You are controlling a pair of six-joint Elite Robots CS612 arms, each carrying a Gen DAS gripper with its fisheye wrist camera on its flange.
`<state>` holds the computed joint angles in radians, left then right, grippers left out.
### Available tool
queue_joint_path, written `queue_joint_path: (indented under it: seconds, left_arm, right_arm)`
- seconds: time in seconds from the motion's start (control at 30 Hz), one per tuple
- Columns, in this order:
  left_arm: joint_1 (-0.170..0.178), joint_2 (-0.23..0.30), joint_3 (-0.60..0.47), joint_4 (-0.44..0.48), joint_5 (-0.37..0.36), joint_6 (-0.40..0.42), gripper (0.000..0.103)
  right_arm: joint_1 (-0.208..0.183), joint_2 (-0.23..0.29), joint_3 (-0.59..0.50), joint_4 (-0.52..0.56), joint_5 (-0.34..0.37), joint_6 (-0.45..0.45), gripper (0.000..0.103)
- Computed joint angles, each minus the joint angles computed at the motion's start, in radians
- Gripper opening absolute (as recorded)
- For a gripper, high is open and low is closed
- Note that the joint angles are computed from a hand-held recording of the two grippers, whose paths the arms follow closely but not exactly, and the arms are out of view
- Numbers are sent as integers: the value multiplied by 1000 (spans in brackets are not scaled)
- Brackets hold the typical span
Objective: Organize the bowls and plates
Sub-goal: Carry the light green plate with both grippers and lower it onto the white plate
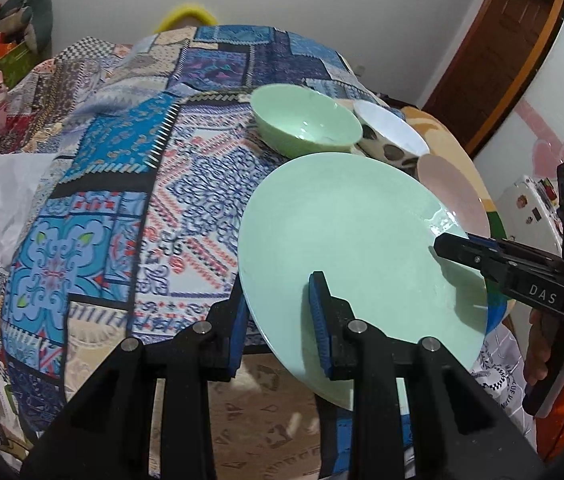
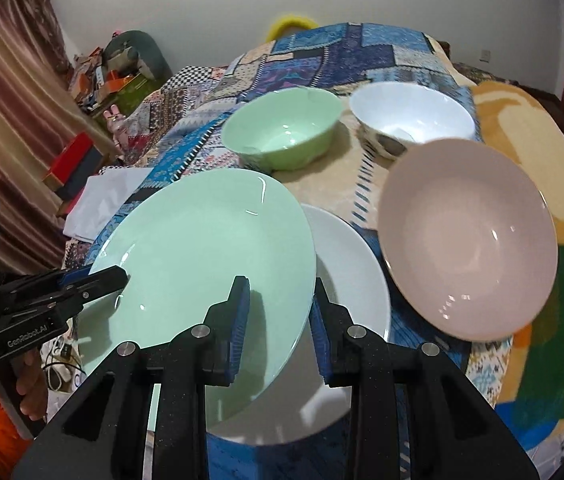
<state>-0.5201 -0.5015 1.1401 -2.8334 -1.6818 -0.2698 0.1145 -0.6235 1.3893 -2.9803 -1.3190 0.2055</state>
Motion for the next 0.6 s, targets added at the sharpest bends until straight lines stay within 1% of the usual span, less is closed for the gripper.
queue_joint_path:
  seconds: [0.17,0.6]
  left_arm:
    - [-7,11,-13,17,-1,13,29]
    - [-13,46,-67,87,-4,25,28]
  right_arm:
    - [-6,-4,28,-14,8,19,27]
    - [-16,5,43,-10,22,60,27]
